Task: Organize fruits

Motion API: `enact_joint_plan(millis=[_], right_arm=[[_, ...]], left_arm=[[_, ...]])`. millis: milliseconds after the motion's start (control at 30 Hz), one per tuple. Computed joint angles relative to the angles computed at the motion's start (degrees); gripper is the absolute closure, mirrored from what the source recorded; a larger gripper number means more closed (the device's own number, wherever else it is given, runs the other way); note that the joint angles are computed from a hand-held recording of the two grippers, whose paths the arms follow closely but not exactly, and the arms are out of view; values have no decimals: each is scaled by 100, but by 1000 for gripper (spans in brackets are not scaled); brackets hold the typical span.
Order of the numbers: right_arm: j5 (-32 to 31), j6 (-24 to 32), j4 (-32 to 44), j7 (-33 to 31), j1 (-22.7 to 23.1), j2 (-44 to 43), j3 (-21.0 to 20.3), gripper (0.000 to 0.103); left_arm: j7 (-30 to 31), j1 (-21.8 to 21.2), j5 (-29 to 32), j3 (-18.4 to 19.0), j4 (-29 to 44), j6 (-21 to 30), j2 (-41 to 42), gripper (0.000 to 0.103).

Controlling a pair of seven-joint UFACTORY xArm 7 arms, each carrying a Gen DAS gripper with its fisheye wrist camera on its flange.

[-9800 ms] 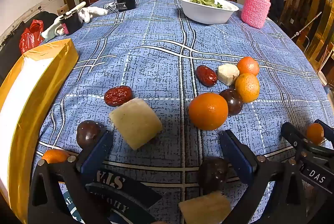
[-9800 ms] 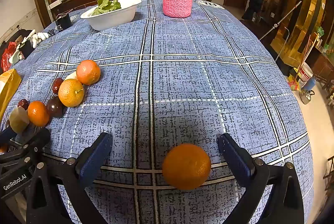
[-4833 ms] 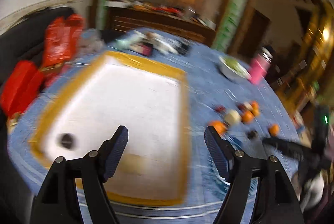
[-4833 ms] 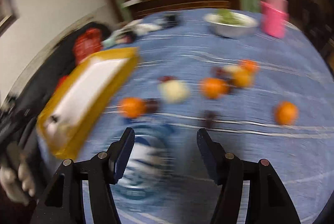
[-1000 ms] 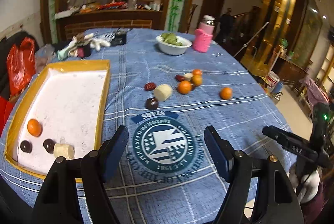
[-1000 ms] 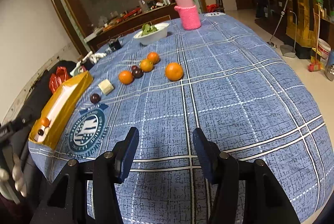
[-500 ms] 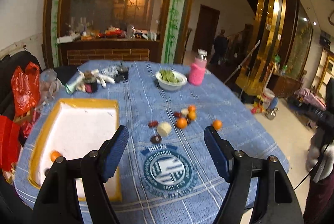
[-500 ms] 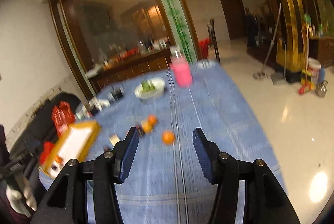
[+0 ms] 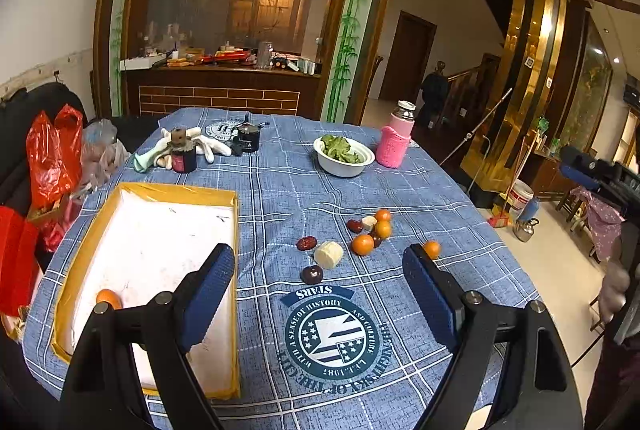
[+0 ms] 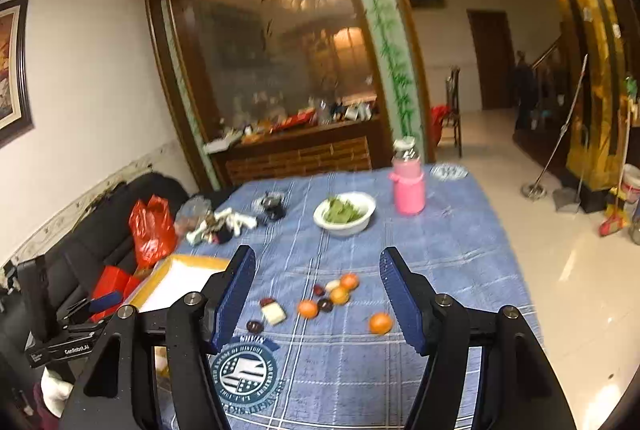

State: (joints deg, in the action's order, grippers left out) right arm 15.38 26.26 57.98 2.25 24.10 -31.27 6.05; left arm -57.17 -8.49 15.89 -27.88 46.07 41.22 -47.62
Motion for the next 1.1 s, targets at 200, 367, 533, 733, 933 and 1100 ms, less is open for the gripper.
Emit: enact_joint_plan(millis=[200,367,533,733,933,1100], right_arm=[[740,172,431,-644,517,829,-414,33],[1214,496,868,-1120,519,1734,-201,44],[1038,502,1157,-998,203,2557,203,51],[1593,756,1475,-1070,-93,3474,427,51],[1336,554,1760,-902,-126,4086,629,52],[1011,152,1735,-872,-132,4219,754,52]], left_arm=[[-273,168,-58,123,-125,93,-183,15],[-268,155,-125,296,-329,63,-113,15],[-177,79,-165,420,-549,-430,295,34],[100,-191,-303,642,-446,-893,1402,46],[85,-215,53,633,-41,-1044,2426,46],[-210,-255,636,718,310,-918,3113,46]])
